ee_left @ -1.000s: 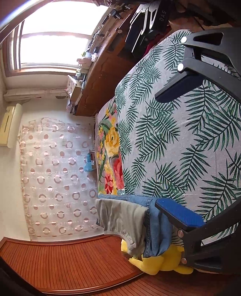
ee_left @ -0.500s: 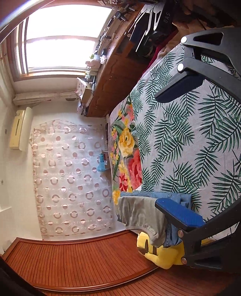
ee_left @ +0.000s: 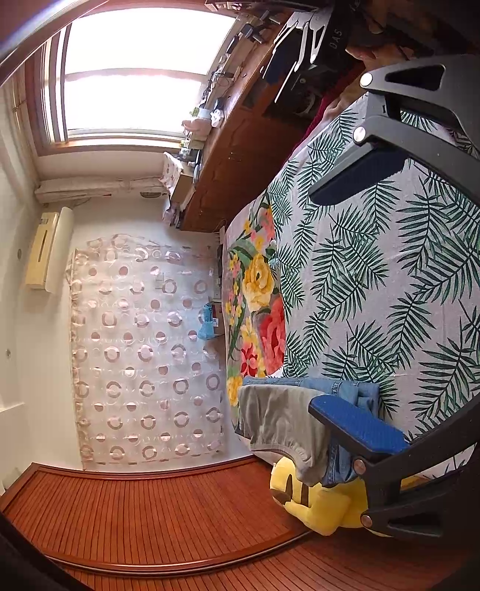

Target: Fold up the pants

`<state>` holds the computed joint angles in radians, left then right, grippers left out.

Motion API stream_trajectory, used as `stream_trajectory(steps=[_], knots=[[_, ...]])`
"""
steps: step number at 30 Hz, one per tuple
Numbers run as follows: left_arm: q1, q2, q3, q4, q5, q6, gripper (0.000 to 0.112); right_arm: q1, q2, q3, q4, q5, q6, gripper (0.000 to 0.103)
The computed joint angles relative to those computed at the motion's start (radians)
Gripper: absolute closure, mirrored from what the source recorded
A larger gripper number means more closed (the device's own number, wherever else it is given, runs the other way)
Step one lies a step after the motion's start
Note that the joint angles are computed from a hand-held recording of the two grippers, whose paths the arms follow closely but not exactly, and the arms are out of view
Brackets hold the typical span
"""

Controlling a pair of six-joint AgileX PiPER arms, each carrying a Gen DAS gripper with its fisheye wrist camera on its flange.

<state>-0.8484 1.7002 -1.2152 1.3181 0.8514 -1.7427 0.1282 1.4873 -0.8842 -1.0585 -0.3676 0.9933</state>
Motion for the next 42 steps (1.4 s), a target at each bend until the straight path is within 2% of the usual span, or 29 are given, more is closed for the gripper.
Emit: stream_trajectory(steps=[4,16,42], knots=[[-0.001,-0.005,0.007,-0.001,0.002,-0.003,0.010,0.006,0.005,0.007,0.029,-0.001,-0.036,0.008],[-0.007,-0.015,0.021,0.000,0.005,-0.015,0.010,-0.008,-0.005,-0.001,-0.052,-0.004,0.032,0.008],[-0.014,-0.026,0.037,0.006,0.008,-0.021,0.010,-0.015,-0.007,0.010,-0.047,-0.014,0.013,0.008]])
